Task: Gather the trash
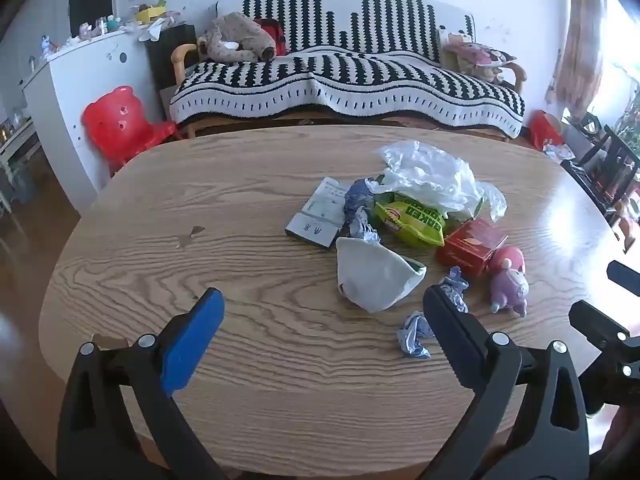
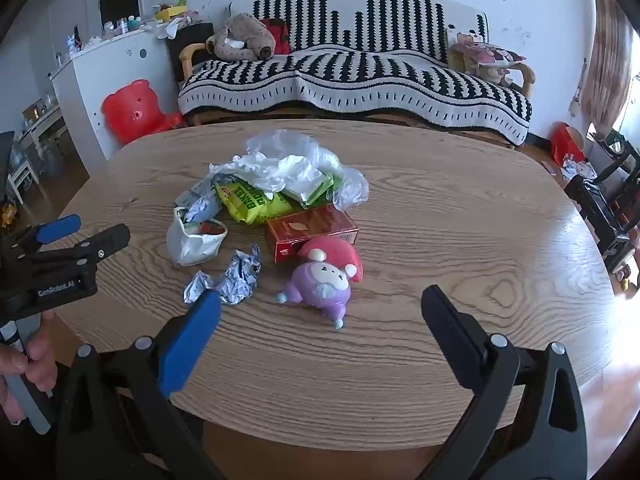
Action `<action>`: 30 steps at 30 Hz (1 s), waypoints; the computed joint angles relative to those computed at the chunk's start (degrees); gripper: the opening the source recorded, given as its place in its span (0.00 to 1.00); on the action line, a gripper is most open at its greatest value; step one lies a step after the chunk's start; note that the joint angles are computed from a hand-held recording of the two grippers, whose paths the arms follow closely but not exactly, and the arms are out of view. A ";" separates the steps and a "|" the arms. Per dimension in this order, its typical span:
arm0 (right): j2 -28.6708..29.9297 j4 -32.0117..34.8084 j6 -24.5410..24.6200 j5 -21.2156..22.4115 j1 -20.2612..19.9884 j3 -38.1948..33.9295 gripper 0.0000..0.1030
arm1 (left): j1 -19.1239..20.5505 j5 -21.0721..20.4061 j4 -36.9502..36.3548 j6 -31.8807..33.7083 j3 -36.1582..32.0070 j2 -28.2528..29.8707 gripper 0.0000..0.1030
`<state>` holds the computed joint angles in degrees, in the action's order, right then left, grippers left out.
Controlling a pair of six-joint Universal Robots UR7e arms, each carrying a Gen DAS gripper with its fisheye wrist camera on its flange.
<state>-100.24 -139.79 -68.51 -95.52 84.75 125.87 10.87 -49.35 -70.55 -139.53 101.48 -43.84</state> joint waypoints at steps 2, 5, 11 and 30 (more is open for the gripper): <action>-0.08 0.10 0.13 0.16 -0.05 -0.02 0.94 | -0.06 0.22 -0.20 0.16 0.03 0.00 0.94; -0.11 0.91 0.21 0.50 -0.21 -0.33 0.94 | 0.18 -0.21 0.00 0.05 -0.22 0.10 0.94; -0.19 1.64 0.32 0.76 -0.37 -0.62 0.94 | -0.14 -0.56 -0.96 -0.24 1.25 -0.36 0.94; -0.15 1.53 0.01 0.66 -0.57 -0.36 0.94 | 0.23 -0.88 -1.40 0.32 0.91 -0.11 0.94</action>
<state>-100.39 -138.26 -68.50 -94.86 84.18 125.50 11.10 -50.24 -71.95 -139.21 102.39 -43.94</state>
